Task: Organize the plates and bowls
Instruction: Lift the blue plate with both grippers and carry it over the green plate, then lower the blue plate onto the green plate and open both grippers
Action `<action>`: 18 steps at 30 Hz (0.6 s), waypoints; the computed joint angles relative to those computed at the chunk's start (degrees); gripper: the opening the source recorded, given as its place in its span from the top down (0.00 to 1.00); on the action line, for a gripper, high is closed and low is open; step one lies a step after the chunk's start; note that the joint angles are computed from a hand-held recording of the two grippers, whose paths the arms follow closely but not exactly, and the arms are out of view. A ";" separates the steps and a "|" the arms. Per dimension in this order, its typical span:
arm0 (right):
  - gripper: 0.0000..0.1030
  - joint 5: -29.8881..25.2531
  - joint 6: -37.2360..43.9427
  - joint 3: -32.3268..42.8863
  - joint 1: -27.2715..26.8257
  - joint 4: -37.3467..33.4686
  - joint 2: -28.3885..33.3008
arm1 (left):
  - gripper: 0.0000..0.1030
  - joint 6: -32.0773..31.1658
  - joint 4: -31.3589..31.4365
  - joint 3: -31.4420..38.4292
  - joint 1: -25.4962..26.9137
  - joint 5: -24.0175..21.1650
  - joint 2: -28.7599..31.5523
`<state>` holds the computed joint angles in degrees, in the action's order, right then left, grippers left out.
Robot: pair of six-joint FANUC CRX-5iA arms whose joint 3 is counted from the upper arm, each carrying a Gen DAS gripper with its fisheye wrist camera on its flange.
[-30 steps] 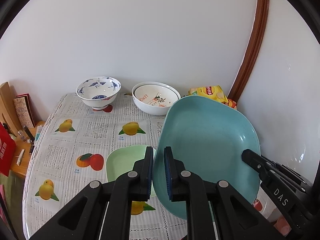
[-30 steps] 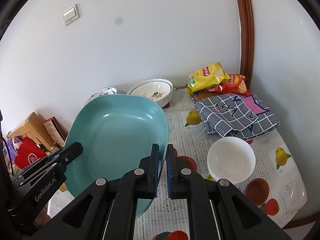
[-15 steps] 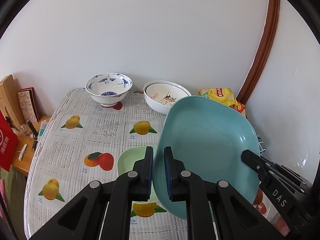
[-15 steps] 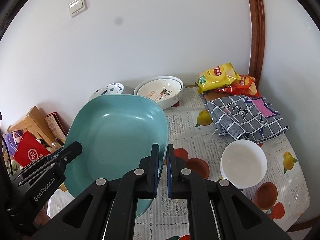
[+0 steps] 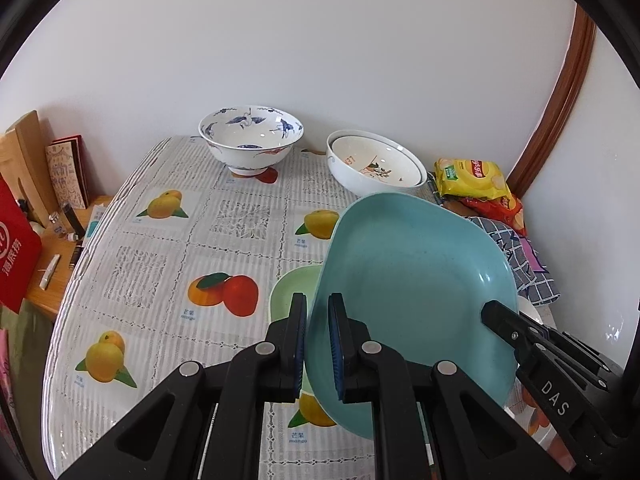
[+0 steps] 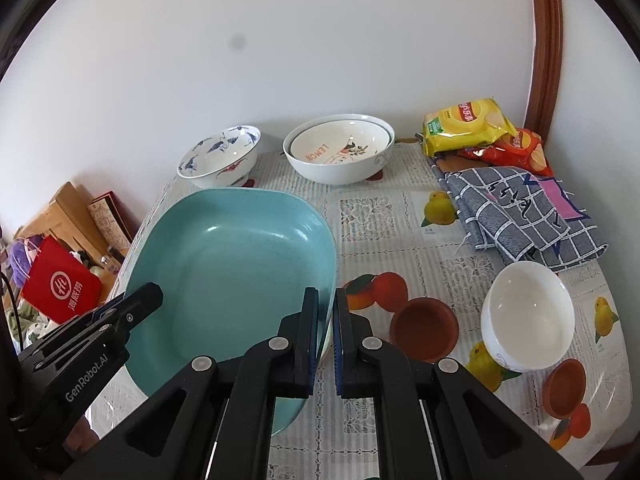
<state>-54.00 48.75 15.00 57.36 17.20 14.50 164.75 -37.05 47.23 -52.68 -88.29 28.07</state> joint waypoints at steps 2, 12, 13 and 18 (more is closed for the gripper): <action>0.93 -0.50 0.79 0.83 0.09 -0.90 0.99 | 0.89 0.67 0.71 -1.57 0.50 0.39 -0.58; 0.93 -2.41 3.32 3.82 -0.22 -3.85 5.09 | 0.89 2.66 4.85 -7.75 3.12 4.38 -2.04; 0.93 -2.59 3.53 4.05 -0.33 -3.99 5.41 | 0.89 2.68 5.22 -8.14 3.34 4.84 -2.09; 0.93 -3.65 4.51 5.62 -0.80 -4.84 7.23 | 0.89 2.78 7.02 -9.88 4.53 6.71 -2.19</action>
<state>-57.65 53.26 20.62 56.57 12.36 21.73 167.53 -30.03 37.36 -48.15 -81.57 25.87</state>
